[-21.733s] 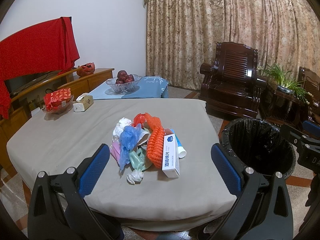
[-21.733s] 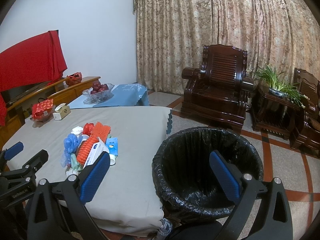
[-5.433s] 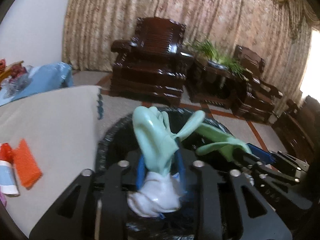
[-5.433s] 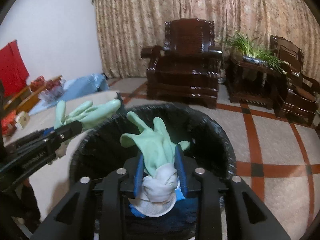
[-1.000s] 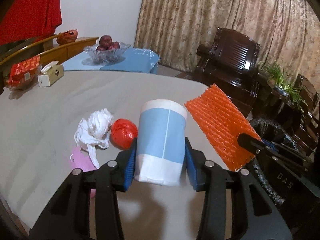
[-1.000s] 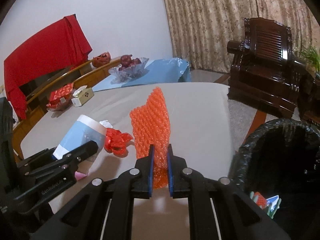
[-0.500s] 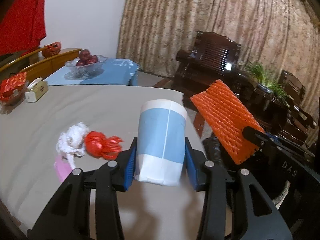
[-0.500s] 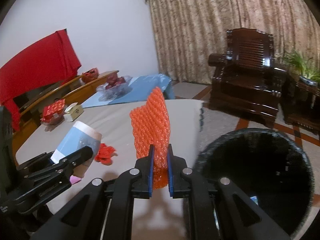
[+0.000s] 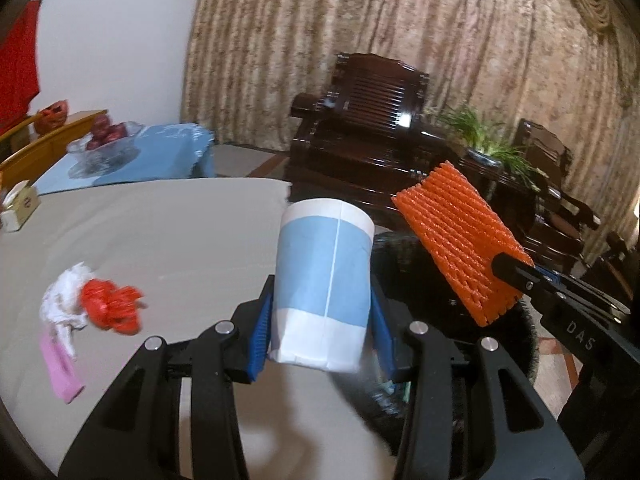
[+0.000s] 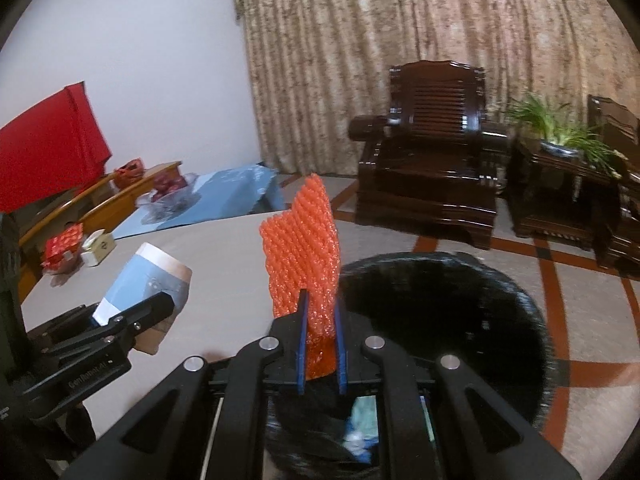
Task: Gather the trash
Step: 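Carry the scrubber and paper cup over the bin and open both grippers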
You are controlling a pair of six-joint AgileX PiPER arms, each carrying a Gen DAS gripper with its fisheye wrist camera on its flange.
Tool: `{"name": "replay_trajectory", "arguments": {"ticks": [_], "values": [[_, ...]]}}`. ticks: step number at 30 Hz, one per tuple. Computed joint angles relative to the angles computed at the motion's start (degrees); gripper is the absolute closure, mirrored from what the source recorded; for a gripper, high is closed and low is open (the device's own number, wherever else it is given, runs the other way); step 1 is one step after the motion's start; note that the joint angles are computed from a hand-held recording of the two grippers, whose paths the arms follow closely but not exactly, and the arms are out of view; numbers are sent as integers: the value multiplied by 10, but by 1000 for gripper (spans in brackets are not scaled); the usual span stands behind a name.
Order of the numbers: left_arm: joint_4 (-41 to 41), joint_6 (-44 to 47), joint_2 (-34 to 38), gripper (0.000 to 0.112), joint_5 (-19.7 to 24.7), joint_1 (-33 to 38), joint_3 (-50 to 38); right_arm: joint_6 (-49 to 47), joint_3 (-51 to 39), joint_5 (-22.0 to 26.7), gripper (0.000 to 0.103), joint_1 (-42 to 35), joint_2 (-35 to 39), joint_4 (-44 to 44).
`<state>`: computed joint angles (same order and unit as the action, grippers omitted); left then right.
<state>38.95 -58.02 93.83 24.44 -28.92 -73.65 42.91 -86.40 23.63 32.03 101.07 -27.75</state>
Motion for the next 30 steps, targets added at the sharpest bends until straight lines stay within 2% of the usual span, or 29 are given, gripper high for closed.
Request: {"name": "replay_trajectory", "arguments": {"ticks": [6, 13, 21, 24, 26, 27, 28, 29, 30], "values": [[-22, 34, 64, 71, 0, -30, -68, 12, 45, -9, 92, -34, -23, -18], [-84, 99, 140, 71, -3, -42, -140, 6, 86, -26, 92, -74, -30, -12], [-147, 164, 215, 70, 6, -54, -207, -12, 111, -32, 92, -109, -23, 14], [-183, 203, 235, 66, 5, -54, -226, -16, 113, -29, 92, -118, -11, 17], [-218, 235, 246, 55, 3, -50, -235, -18, 117, -31, 88, -125, -3, 20], [-254, 268, 250, 53, -3, -44, -237, -15, 115, -26, 86, -124, 1, 18], [-274, 288, 253, 48, -3, -41, -239, -20, 112, -19, 82, -125, 7, 23], [-284, 297, 255, 45, -4, -39, -241, -24, 112, -17, 75, -127, 11, 27], [-307, 317, 252, 45, -18, -36, -232, -15, 114, -12, 57, -127, 15, 19]]}}
